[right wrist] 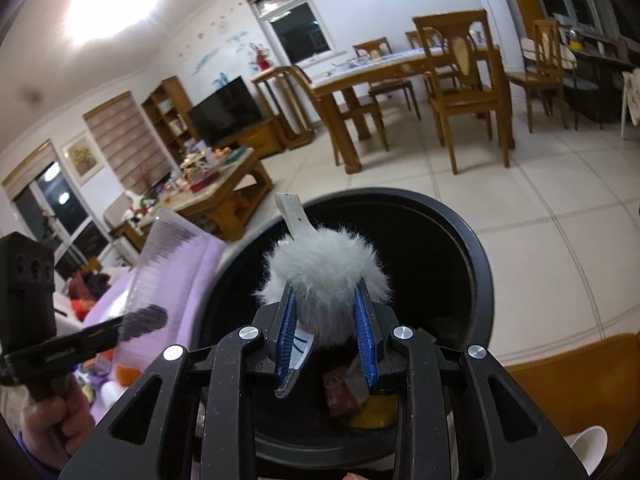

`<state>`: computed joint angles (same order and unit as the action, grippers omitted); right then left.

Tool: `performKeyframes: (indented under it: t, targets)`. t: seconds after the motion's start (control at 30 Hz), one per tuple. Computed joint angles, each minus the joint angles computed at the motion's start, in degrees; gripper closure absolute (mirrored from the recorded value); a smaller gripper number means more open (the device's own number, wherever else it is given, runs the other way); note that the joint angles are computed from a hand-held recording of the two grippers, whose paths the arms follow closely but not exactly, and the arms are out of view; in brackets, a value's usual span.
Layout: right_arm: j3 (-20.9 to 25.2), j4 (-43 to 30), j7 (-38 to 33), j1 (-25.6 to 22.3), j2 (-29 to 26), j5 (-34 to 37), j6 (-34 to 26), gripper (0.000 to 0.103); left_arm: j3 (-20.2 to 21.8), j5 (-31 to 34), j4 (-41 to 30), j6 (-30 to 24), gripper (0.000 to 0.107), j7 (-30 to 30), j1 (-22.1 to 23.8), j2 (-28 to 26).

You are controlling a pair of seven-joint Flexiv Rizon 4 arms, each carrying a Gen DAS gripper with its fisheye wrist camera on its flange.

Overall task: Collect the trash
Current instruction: 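Carry the tray and toy to the black bin and open both tools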

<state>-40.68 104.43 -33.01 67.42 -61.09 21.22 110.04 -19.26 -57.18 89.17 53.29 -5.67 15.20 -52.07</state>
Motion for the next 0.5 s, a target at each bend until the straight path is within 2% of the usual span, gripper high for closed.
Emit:
performKeyframes:
  t: [0.27,0.37,0.4,0.43,0.47,0.5]
  targets:
    - [2.80,-3.52,-0.11,-4.23,-2.05,-1.81,-0.72,0.071,1.41,5.13,-3.16,3.06,0.102,-4.92,-2.62,-3.53]
    - [2.12,-4.73,0.45,-4.02,-2.44,-2.91,-2.53,0.048,2.01,7.91,-4.04,4.19,0.098,-7.22,-3.13,-4.16]
    - [2.00,-4.81,0.74,-4.11,-2.68,-3.17,-2.39,0.036,2.32,8.95,-4.32,4.77,0.093,-8.08,-3.47,-4.31]
    - [1.73,-4.78,1.04,-3.96,-2.77,-3.20,-2.21,0.030,2.31,9.76,-4.40,5.18,0.076,-8.73,-3.51,-4.38]
    - [1.35,-4.69,1.39,-3.62,-2.97,-3.00,-1.92,0.028,1.99,10.13,-3.74,6.01,0.062,-8.96,-3.25,-4.00]
    - [0.81,-4.57,1.65,-3.18,-3.18,-2.74,-1.76,0.026,-0.01,9.15,-2.40,7.26,0.044,-7.13,-1.83,-3.42]
